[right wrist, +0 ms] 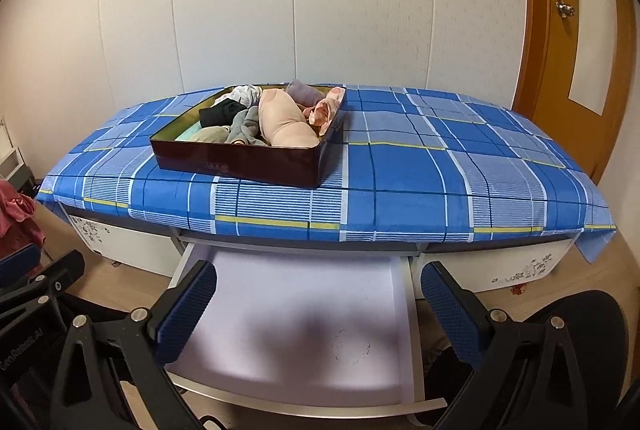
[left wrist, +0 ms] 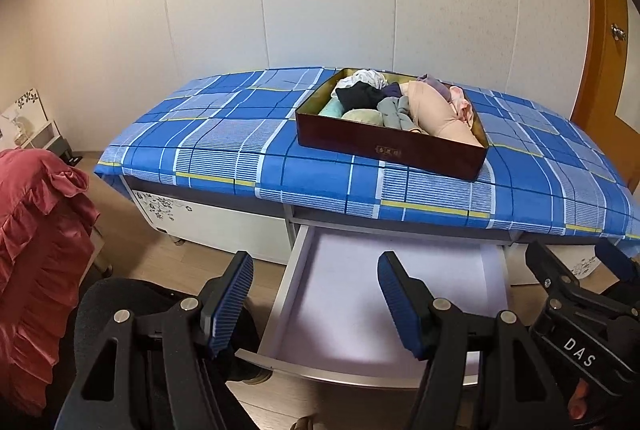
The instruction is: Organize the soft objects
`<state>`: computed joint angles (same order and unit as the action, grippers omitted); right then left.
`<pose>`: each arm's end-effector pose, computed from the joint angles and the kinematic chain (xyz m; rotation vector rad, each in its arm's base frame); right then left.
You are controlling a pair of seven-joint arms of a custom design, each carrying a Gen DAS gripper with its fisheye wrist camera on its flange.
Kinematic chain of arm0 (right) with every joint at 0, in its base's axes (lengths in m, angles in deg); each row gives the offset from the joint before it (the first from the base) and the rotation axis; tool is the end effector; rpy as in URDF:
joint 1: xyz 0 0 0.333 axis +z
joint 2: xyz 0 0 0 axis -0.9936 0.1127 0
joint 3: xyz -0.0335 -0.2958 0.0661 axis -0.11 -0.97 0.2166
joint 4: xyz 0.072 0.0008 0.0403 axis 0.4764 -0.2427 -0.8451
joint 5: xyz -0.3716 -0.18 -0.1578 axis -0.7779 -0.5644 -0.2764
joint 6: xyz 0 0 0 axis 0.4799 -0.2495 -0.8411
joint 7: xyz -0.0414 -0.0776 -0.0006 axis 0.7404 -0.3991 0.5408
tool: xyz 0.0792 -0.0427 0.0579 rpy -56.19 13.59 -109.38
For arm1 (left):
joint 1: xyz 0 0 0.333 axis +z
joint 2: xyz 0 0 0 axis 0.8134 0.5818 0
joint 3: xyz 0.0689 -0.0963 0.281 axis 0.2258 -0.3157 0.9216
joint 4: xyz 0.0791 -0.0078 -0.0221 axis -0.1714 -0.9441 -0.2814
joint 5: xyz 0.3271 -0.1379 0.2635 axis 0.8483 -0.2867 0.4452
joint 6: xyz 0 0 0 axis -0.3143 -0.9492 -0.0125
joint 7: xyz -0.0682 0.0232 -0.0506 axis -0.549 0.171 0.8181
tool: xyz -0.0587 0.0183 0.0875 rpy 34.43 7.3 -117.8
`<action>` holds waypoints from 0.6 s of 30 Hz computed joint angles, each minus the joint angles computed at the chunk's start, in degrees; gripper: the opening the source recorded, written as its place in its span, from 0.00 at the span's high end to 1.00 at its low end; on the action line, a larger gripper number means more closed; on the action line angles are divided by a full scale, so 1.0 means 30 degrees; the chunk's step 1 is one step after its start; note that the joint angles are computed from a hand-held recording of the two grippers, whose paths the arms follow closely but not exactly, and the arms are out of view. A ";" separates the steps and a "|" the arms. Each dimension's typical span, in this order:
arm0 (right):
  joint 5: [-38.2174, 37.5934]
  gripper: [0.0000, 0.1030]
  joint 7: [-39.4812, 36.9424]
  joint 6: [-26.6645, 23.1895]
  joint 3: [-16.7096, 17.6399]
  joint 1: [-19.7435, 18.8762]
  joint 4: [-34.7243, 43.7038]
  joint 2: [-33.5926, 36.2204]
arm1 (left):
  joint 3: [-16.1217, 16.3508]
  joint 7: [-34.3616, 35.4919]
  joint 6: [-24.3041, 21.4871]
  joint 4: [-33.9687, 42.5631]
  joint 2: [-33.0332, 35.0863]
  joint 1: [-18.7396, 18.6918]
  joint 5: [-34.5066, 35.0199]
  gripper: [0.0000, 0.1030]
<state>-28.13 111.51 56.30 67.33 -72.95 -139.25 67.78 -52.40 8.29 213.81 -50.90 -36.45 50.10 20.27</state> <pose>0.5400 0.1573 0.8278 -1.4779 1.9640 -0.9223 0.5591 -0.1094 0.7756 -1.5907 1.8438 -0.8126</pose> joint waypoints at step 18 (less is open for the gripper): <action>0.0039 0.00 -0.0141 -0.0165 -0.0017 0.0078 0.0046 0.0064 | 0.0018 0.0658 -0.0335 0.0136 0.0054 -0.0112 -0.0387 0.36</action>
<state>-28.01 111.09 55.80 67.27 -72.72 -139.12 67.97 -52.35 10.26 212.80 -50.49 -36.29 49.77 19.11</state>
